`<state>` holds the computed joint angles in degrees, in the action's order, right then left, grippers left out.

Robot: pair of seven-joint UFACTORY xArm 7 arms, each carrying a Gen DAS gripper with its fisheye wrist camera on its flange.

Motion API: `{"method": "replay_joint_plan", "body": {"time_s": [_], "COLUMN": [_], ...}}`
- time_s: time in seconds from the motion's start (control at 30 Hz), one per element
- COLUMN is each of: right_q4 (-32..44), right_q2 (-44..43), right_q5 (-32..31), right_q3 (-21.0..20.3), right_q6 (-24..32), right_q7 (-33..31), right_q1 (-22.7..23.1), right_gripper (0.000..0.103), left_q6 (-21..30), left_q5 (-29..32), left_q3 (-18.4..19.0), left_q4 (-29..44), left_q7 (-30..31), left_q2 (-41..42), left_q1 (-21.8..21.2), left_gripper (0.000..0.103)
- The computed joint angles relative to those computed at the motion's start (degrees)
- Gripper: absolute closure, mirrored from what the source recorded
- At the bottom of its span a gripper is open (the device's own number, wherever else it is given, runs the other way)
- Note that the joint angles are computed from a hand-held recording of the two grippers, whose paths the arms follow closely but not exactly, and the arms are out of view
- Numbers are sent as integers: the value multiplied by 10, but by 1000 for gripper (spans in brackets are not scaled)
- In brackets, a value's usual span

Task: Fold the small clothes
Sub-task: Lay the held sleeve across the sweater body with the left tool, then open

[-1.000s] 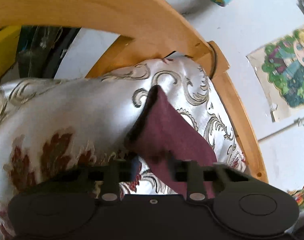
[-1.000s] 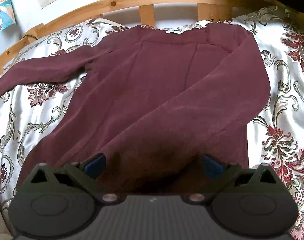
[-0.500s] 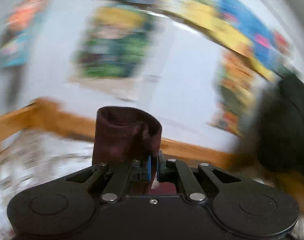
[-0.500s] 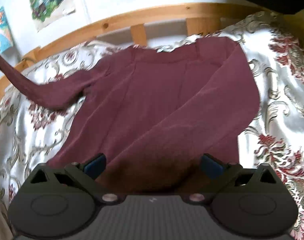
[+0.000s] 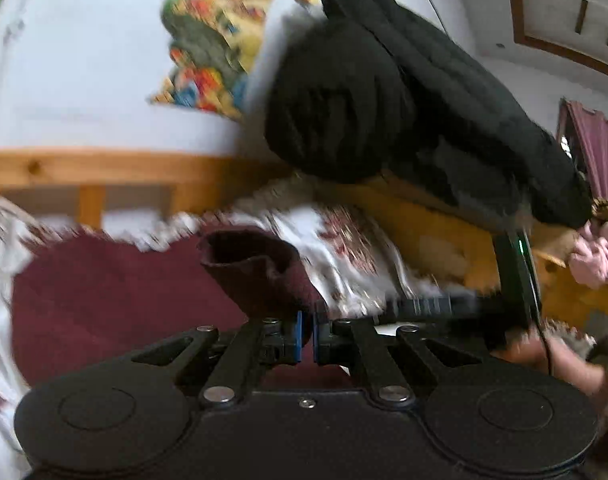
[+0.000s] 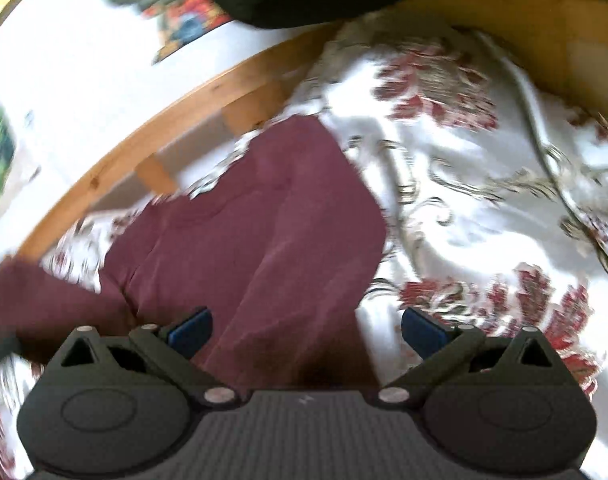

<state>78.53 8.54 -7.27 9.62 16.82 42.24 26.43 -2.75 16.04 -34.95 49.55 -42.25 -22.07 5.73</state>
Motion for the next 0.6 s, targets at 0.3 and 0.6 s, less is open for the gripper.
{"method": "replay_joint_plan", "body": {"time_s": [0.3, 0.6], "right_q4": [14, 26], "right_q2": [15, 33], "right_q5": [-27, 77], "right_q3": [-17, 33], "right_q6": [10, 18], "right_q7": [60, -79], "right_q1": [1, -18], "right_gripper": [0, 0], "left_q6": [34, 104], "left_q5": [-26, -100], "left_q3": [96, 191], "left_q4": [-28, -5], "left_q7": [37, 93], "left_q2": [49, 77], "left_q1": [-149, -272], "left_gripper": [98, 67]}}
